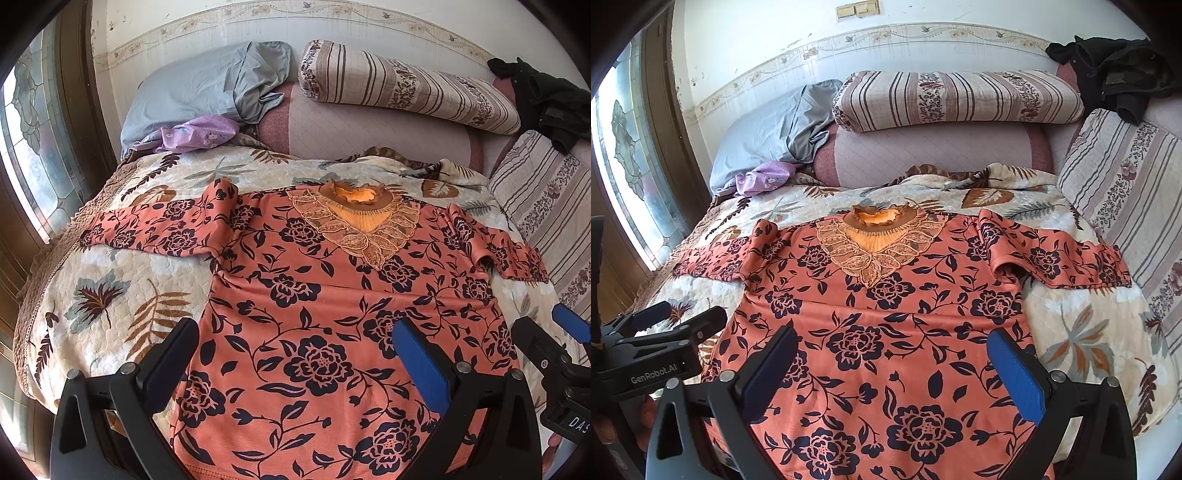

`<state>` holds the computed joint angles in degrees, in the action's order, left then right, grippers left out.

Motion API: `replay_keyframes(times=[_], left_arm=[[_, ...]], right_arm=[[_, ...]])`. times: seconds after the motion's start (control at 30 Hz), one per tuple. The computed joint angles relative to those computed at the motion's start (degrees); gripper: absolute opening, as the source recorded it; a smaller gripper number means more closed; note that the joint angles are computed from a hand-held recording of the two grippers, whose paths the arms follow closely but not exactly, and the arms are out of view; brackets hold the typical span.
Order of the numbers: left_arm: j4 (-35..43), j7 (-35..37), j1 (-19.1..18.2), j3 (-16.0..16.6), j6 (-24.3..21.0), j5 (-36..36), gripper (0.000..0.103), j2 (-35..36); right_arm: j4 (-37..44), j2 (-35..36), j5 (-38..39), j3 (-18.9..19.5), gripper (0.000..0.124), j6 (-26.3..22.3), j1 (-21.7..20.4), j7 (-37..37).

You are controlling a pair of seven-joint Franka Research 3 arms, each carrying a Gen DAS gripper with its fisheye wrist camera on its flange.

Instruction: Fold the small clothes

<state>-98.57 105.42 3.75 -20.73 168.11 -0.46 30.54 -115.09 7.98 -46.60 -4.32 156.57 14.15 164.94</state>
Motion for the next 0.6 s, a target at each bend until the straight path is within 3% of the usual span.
replay_keyframes(times=[0.6], left_arm=[[0.11, 0.08, 0.3, -0.29, -0.14, -0.17, 0.103, 0.05]], right_arm=[[0.02, 0.02, -0.54, -0.07, 0.103, 0.21, 0.07, 0.05]])
